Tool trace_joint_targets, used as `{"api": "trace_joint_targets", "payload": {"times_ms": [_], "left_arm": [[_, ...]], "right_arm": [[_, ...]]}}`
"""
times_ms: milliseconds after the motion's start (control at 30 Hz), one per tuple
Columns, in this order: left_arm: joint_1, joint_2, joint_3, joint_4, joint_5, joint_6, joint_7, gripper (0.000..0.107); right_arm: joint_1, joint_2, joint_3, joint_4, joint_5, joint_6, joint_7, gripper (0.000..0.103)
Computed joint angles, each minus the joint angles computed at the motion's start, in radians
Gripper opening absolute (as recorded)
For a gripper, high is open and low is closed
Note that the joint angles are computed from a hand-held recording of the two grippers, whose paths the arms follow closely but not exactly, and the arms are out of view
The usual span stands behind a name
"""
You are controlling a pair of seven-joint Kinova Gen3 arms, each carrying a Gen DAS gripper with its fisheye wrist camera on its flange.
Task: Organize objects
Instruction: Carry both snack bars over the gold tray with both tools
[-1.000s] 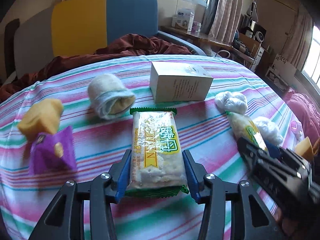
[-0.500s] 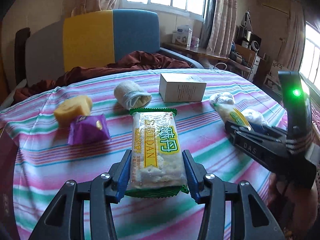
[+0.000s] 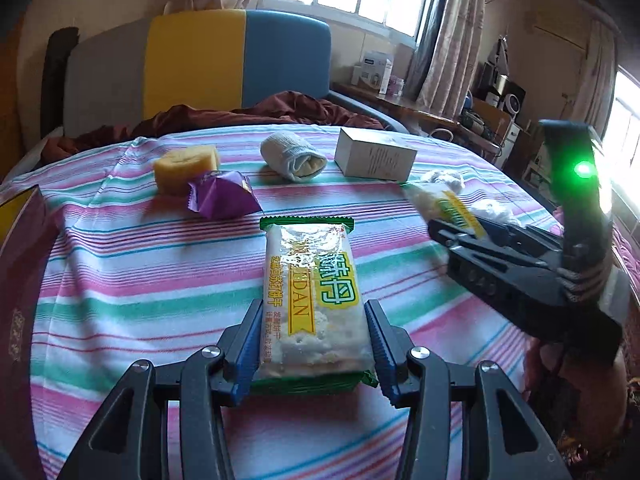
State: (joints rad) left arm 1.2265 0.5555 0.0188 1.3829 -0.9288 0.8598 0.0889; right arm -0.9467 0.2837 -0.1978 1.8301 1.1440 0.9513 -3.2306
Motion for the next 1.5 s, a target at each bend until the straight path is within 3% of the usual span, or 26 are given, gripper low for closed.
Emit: {"api": "trace_joint_targets", "payload": {"times_ms": [233,633,833,967,1133,1333,1500], "left_arm": [[0.032,-0.102,0.021,0.144,-0.06,-0.02,0.102,0.049],[0.032,-0.236,0.131,0.293,-0.2,0.119,0.315,0.049],[-0.012,-0.299,0.186,0.355,-0.196,0.2,0.414,0.049],[-0.066,-0.353,0.223,0.399,-0.153,0.242,0.444,0.049],[-0.169,-0.408,0.266,0.423,-0.034,0.272,0.374,0.05],[-0.312,-0.469,0.299,0.475,0.124,0.248,0.287,0.05],[-0.412,-0.519,0.311,0.53,0.216,0.18,0.227,0.05]], "right_arm": [[-0.036,0.019,-0.01,-0.026,0.0,0.019,0.062,0.041],[-0.066,0.023,-0.015,-0.052,-0.065,-0.032,0.102,0.041],[-0.102,0.032,-0.014,-0.079,-0.084,-0.05,0.117,0.041],[-0.121,0.023,-0.015,-0.093,-0.083,-0.064,0.118,0.041],[-0.148,0.021,-0.022,-0.132,-0.081,-0.067,0.137,0.041],[-0.188,0.022,-0.026,-0.18,-0.069,-0.089,0.148,0.041],[-0.221,0.027,-0.031,-0.226,-0.065,-0.115,0.169,0.041]]}}
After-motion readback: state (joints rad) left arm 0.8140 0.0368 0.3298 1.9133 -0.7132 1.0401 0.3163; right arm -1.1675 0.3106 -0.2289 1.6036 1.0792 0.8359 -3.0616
